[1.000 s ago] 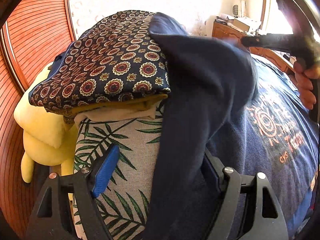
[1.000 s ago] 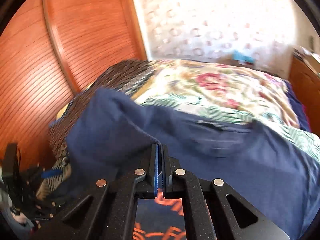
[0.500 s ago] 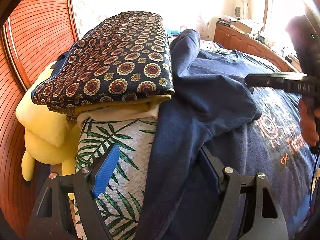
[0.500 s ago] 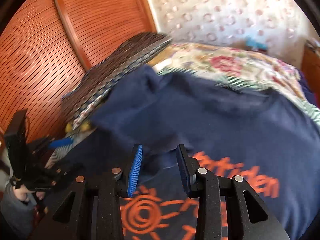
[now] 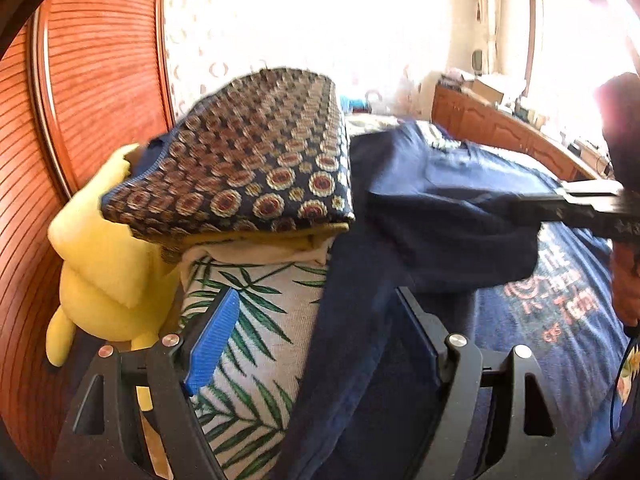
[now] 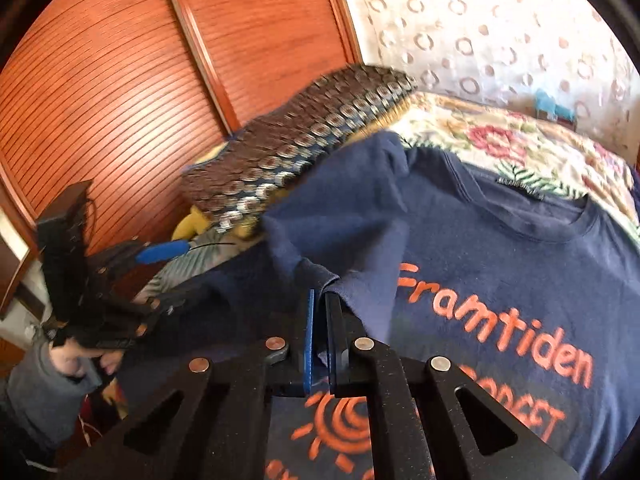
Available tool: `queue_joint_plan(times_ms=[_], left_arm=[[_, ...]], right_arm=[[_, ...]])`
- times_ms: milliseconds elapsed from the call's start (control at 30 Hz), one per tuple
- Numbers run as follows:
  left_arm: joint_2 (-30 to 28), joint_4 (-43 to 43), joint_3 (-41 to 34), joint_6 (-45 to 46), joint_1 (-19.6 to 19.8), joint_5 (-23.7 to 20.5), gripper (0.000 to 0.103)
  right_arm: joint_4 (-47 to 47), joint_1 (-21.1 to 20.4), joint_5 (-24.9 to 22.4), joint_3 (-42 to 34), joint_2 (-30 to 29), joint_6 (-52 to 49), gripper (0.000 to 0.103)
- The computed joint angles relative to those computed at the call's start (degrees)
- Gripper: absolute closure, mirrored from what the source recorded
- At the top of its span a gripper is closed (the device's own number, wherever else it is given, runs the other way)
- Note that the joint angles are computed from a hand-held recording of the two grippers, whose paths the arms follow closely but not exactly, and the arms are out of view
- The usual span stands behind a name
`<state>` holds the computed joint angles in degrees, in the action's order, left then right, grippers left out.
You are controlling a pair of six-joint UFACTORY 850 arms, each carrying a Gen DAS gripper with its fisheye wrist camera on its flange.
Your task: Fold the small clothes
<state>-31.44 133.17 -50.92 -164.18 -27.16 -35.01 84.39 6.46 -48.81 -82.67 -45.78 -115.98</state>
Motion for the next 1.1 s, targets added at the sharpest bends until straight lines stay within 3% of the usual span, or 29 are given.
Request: queue_joint_plan(times_ms=[200, 267, 333, 433, 633, 800, 967, 1000, 1067, 1100], left_arm=[[2.40, 2.87, 1.69, -4.90, -1.29, -0.09, 0.024], [2.27, 3.96, 0.99, -5.25, -1.83, 0.88, 0.024], [1.70, 4.22, 0.07, -4.71, -2.33, 1.52, 0.024], [0.32, 3.07, -1.98, -2.30, -3.09, 2.74, 0.024], [-1.32, -0.48, -4.03, 0.96, -4.50, 4.28, 0.024], [-1.04, 3.10, -4.19, -2.22, -5.86, 4.61, 0.025], [-2.47, 1.01, -6.62, 1.28, -7.20, 5.52, 0.024], [-2.77, 0.79, -7.02, 1.51, -7.16, 5.80, 0.024], [-3.05, 0.47, -7.40, 1.62, -7.02, 6.19, 0.024], [-3.04, 0.16, -7.42, 1.64, -7.04, 6.17, 0.024]], right_arm=[[0.53, -1.85, 0.03, 7.17, 4.30, -5.86, 0.098], [1.13, -2.12, 0.67, 7.59, 4.27, -6.68, 0.092], [3.71, -2.17, 2.64, 7.48, 3.75, -8.35, 0.076], [6.27, -2.35, 4.19, 6.04, 2.69, -6.77, 0.069], [6.09, -2.31, 7.80, 4.56, 0.83, -6.33, 0.069], [5.11, -2.38, 6.57, 7.17, 2.10, -8.72, 0.069], [5.18, -2.37, 6.98, 6.99, 2.25, -9.07, 0.069], [5.43, -2.13, 7.84, 6.53, 1.91, -9.26, 0.069], [6.07, -2.26, 8.57, 6.71, 2.39, -9.96, 0.100], [8.50, -2.62, 6.42, 6.82, 2.08, -11.47, 0.102]])
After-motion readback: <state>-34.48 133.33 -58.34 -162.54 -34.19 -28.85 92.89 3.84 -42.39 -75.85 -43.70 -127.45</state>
